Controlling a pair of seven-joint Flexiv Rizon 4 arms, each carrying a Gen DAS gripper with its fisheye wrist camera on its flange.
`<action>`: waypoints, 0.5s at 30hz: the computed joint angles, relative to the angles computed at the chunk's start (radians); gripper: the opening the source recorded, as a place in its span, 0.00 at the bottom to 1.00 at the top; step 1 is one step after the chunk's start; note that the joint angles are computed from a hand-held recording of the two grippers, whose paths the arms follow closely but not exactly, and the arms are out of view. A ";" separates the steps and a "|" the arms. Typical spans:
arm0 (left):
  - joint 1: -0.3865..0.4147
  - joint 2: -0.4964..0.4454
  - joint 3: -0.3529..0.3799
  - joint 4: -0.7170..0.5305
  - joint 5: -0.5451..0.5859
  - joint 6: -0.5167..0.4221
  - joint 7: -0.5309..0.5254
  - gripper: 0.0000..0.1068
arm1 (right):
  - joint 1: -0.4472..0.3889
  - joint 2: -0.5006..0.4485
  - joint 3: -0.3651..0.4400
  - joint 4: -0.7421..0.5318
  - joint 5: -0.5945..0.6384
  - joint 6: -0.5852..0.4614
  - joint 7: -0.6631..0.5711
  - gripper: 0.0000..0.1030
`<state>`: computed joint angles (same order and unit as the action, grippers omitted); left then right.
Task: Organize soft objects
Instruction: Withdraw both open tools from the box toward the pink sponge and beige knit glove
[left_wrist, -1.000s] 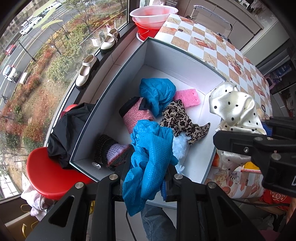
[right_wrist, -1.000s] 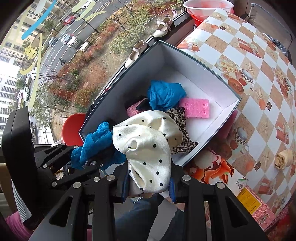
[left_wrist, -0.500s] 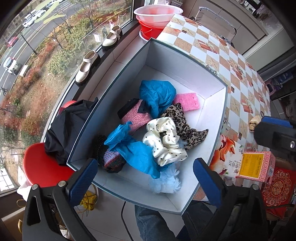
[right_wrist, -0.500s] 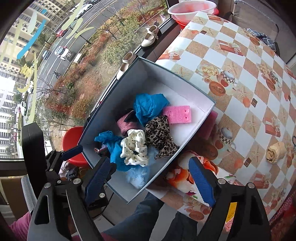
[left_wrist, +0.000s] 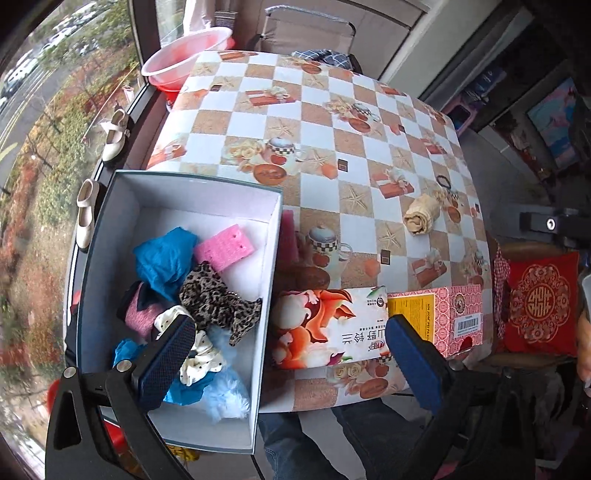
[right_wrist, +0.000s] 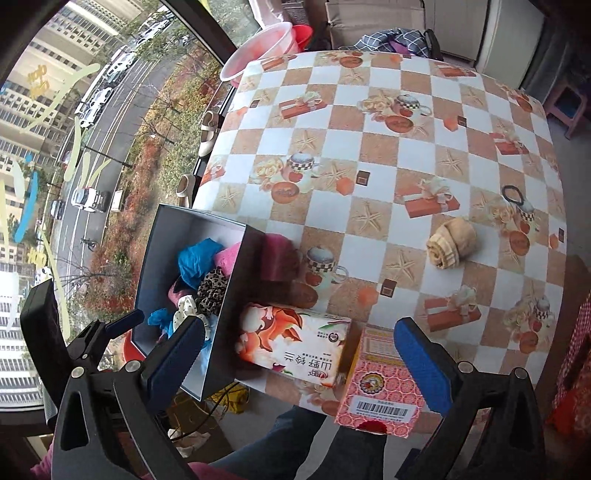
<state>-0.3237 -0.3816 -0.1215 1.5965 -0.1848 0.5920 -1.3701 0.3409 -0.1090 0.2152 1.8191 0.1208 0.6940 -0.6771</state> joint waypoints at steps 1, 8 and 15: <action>-0.016 -0.024 -0.005 -0.032 0.024 -0.016 -0.008 0.96 | -0.008 0.018 -0.002 0.025 0.007 0.011 0.009 1.00; -0.120 -0.207 -0.003 -0.245 0.119 -0.119 -0.090 0.96 | -0.068 0.125 -0.024 0.181 0.081 0.072 0.044 1.00; -0.193 -0.385 0.043 -0.483 0.185 -0.285 -0.218 0.96 | -0.113 0.190 -0.055 0.270 0.144 0.045 0.030 1.00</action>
<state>-0.5170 -0.7668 -0.0790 1.1132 0.0004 0.3071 -1.5878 0.2275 0.0805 0.1600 2.0889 0.2647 0.7386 -0.6470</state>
